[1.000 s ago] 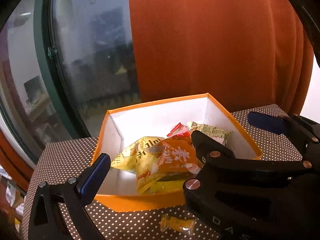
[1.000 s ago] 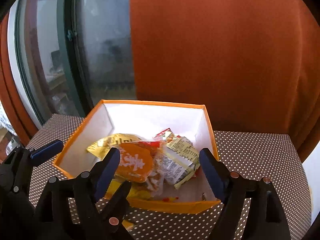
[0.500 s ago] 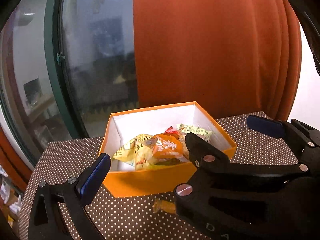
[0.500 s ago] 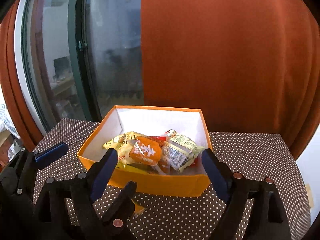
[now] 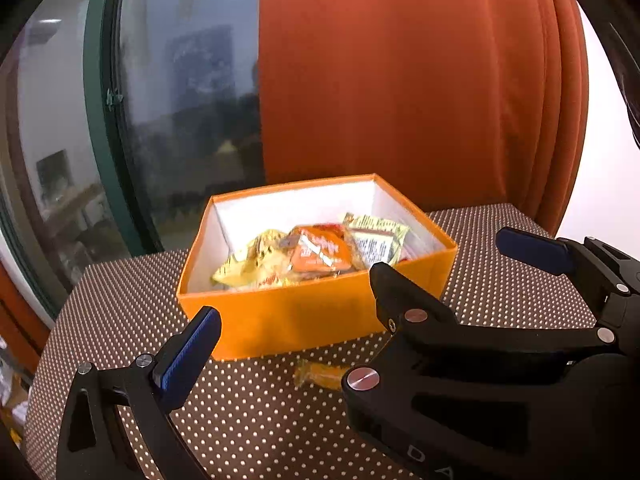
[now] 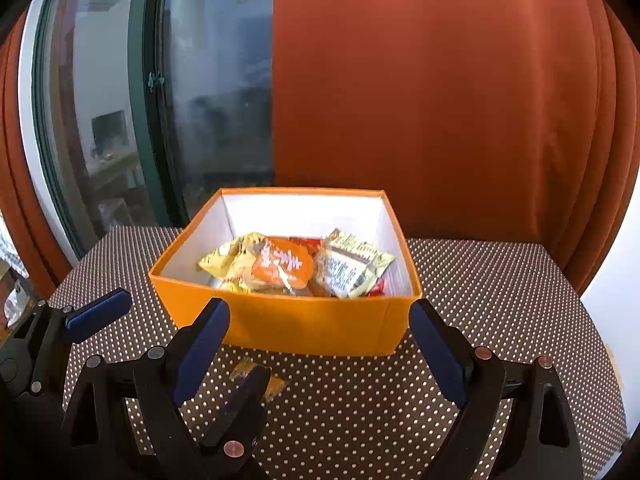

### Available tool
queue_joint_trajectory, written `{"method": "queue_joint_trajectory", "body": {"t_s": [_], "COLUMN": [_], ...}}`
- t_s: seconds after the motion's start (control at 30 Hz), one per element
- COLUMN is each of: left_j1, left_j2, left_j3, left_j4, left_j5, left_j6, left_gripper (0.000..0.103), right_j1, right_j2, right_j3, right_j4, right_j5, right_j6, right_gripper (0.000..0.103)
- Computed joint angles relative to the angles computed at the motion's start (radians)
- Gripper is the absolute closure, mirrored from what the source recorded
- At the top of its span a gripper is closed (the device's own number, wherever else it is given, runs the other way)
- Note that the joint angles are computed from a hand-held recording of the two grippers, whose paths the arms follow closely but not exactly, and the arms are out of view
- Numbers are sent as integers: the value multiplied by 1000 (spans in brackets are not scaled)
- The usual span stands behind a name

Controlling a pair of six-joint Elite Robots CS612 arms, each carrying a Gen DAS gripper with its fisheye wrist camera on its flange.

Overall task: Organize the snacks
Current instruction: 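Withdraw both tools from the box toward the small yellow jelly packet, then grasp the small yellow jelly packet with the right tool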

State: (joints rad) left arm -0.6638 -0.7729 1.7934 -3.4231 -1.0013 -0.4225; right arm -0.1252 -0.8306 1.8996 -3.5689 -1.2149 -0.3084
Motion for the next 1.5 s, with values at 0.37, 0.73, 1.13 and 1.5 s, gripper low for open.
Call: {"method": "queue_joint_trajectory", "body": {"t_s": [0.37,0.73,1.13,1.5], "left_j1": [31,67,112,137], "left_j2": [33,68,108,132], "left_j3": [-5,-37,-93,-126], "left_j4": [72,174,292,358], "left_j5": [-69,-137,-209,-228], "left_j6": [-74,-135,-195,-199], "left_gripper": [1,2,4,8], "right_j1": [20,41,67,78], "right_j2": [54,113,167,196], "right_j3": [-33,-93,-176,-236], "right_j4": [70,181,315,455], "right_j5": [10,27,7,11], "right_j6": [-46,-90,-128,-154], "right_gripper": [10,10,18,30]}}
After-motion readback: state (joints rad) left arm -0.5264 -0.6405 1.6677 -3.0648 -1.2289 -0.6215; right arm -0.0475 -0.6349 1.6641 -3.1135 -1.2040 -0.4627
